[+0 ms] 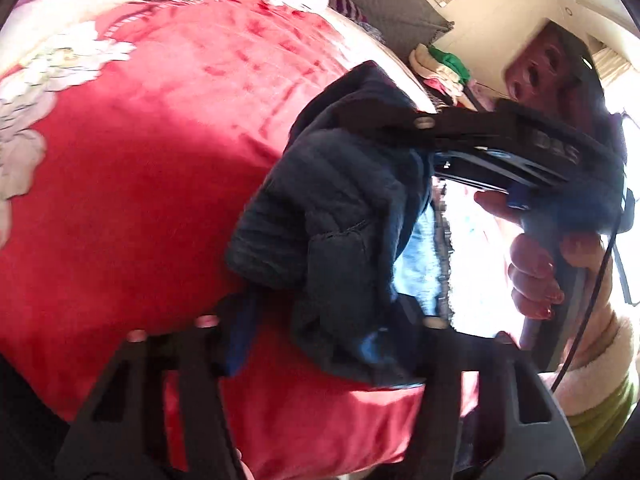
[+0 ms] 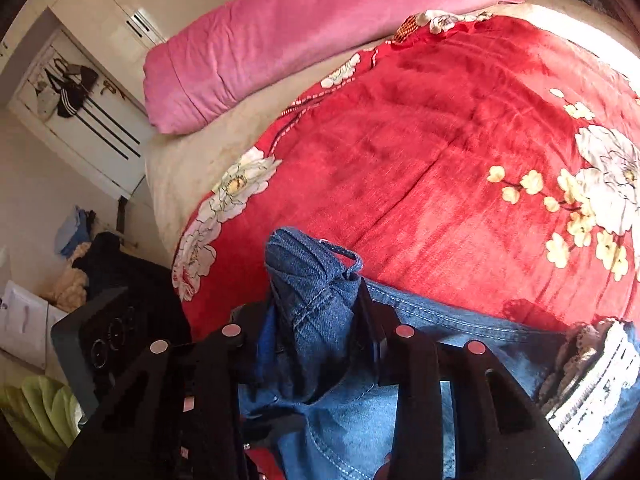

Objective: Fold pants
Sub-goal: 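Lift and fold the waistband end over the pants with both tools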

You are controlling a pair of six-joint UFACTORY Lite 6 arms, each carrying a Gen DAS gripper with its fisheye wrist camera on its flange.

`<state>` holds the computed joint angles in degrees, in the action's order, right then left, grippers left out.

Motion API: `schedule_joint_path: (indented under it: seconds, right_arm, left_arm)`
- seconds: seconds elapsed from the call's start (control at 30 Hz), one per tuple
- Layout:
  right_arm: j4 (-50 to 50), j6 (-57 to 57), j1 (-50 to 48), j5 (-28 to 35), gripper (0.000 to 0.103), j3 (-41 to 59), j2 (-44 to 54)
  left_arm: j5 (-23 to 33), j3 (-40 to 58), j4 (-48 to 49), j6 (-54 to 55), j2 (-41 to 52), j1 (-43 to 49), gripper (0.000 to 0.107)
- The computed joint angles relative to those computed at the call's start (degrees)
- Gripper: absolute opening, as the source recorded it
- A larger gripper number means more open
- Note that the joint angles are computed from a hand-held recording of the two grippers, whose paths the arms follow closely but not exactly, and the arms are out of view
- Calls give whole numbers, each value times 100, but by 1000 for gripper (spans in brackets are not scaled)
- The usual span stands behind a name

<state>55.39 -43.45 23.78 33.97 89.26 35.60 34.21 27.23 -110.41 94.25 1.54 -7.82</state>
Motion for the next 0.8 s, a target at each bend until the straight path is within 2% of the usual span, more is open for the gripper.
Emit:
schedule_joint_path:
  seconds: [0.03, 0.13, 0.27, 0.47, 0.57, 0.67, 0.8]
  right_arm:
    - [174, -226, -111, -9, 33, -274, -243]
    - [710, -904, -521, 41, 33, -1028, -963]
    - [1228, -1623, -1311, 403, 33, -1817, -1760]
    - [1608, -2548, -2634, 1066, 33, -2781, -2607]
    - [1662, -2882, -3226, 1389, 34, -3164, -2742]
    - [1665, -3167, -3791, 1591, 36, -3597, -2823]
    - [1723, -3563, -4430, 1727, 41, -4137, -2889]
  left_arm:
    - [-18, 73, 77, -88, -44, -84, 23]
    - [-401, 190, 79, -342, -469, -590, 23]
    - [-942, 632, 172, -767, -669, -1375, 23]
    - [-1876, 1595, -247, -723, -187, -2728, 23]
    - [-2297, 2082, -943, -48, 280, -3340, 25]
    - [-2489, 2350, -2129, 1186, 645, -3808, 31]
    - [-2433, 2505, -2118, 1220, 968, -4067, 39]
